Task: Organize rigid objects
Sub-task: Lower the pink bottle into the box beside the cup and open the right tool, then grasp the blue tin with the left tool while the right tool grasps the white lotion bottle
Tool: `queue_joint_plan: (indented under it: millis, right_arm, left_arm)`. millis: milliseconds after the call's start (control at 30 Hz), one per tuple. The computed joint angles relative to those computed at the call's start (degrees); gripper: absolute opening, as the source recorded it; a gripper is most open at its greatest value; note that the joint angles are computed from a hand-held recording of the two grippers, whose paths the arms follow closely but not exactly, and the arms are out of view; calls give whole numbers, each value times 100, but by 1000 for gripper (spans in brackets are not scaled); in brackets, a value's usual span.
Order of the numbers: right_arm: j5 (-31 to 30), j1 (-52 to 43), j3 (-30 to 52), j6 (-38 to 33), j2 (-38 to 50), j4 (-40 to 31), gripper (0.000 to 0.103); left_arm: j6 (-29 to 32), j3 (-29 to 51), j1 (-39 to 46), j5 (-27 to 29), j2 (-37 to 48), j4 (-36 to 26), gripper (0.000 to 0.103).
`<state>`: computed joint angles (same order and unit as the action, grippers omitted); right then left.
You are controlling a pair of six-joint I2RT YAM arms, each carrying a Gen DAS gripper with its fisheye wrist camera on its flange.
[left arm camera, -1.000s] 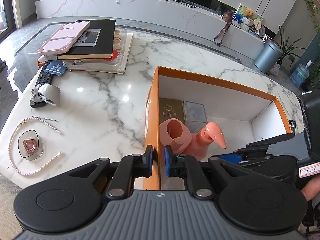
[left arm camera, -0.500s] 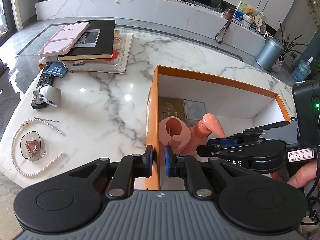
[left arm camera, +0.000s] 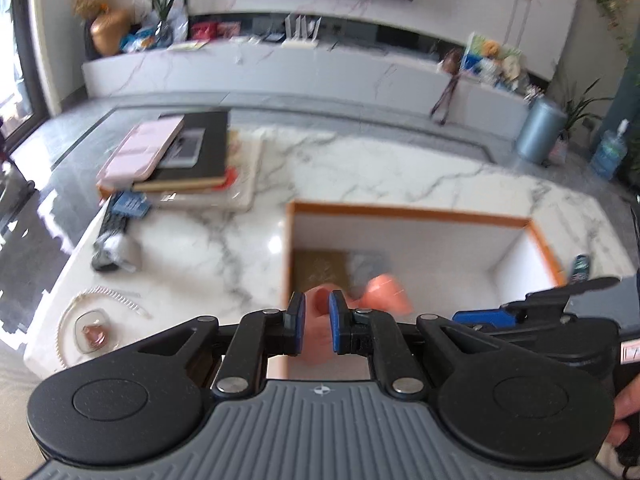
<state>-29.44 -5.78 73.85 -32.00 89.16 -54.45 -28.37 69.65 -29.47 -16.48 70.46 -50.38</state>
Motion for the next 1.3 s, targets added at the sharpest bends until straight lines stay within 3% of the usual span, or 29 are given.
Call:
queue_joint_plan:
  millis: [167,367,500,667,800,867,967,1133,1300]
  right_arm:
    - [-767,-1168,3,-392,-443,-261,29]
    - [-1340,-2837,727,-1050,7,-949,30]
    - [-1097,-3679,1101,-1253,490,-879,33]
    - [-522,-4424,1697,-1028,1403,-759,34]
    - [-122,-4712,2078,-526,2083,-649,40]
    - [-83,-4814,2366,-275,2473,-795,49]
    - [-142,-4872,2527,-52,2756,-859,50]
    - [-92,-4825,2586,6,3040,-767,53]
    - [-108,-4784,3030,196,3517,-972,55]
  left_arm:
    - [15,482,-831,189,276,216,13]
    - [414,1054,-1703,479,1144,723,13]
    - [584,1576,-2157,649,1949,960,14]
    - [1111,2531,-2618,875,3151,972,25]
    - [1831,3650,-2893,857,4376,658,35]
    - [2101,4237,-3056,653,4968,416,45]
    - [2614,5316,-3207,417,5905,-114,52]
    - [3928,6339,-3401,-114,6947,-575,67]
    - [4572,7541,-3465,-614,7862,-1302,68]
